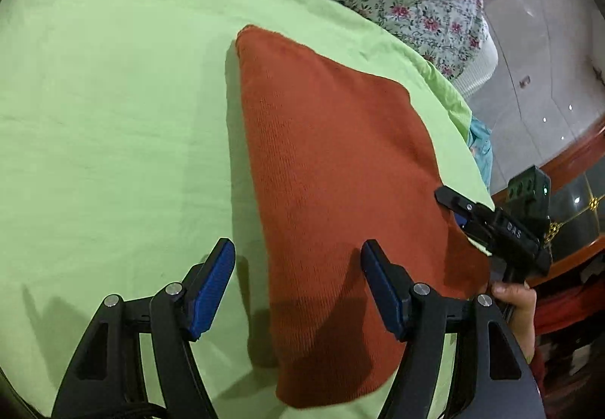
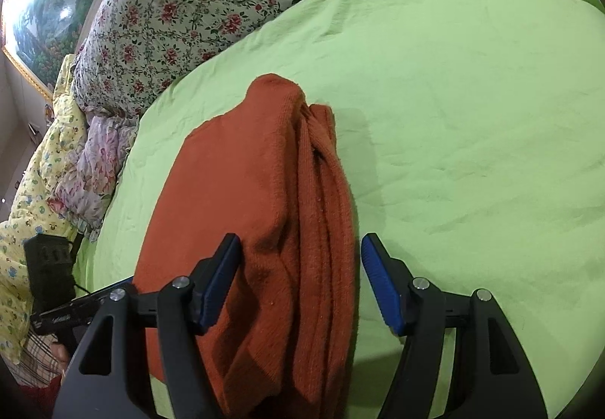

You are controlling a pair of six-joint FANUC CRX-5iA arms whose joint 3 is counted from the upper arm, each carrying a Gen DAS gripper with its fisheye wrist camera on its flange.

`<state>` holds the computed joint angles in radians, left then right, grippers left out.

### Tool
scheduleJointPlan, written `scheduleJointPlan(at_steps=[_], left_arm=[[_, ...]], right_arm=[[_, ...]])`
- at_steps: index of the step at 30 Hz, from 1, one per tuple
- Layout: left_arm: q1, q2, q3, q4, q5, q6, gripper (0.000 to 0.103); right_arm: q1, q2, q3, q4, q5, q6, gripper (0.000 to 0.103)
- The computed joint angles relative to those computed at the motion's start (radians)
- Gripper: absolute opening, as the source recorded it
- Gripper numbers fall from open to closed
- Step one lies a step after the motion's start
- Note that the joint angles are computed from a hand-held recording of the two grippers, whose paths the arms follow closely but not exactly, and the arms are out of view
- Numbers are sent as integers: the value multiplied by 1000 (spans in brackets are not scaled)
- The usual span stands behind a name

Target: Fold small clothes

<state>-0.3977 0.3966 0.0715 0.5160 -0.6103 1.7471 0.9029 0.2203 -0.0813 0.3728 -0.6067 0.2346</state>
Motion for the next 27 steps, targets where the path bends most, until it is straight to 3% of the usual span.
scheduleJointPlan(at_steps=[12, 15, 16, 17, 18, 20, 24, 27], left_arm=[[-7, 70, 9, 129, 38, -111, 67], [-14, 91, -8, 241, 59, -221, 45], [-14, 95, -11, 255, 61, -228, 40], [-17, 92, -24, 278, 75, -247, 37], [-19, 88, -29, 289, 84, -260, 34], [-24, 72, -45, 292, 98, -277, 29], [-33, -8, -131, 354, 150, -344, 26], [-22, -113, -226, 334, 188, -352, 25]], right_arm=[[-15, 25, 47, -114, -19, 104, 67], [-25, 41, 86, -191, -35, 181, 66], [-28, 48, 99, -215, -43, 205, 60], [-31, 51, 107, -235, -45, 223, 44], [-39, 52, 116, -287, -35, 260, 36], [-43, 45, 105, -332, 4, 264, 30], [1, 15, 41, -183, 81, 104, 26], [35, 13, 34, -117, 128, 40, 25]])
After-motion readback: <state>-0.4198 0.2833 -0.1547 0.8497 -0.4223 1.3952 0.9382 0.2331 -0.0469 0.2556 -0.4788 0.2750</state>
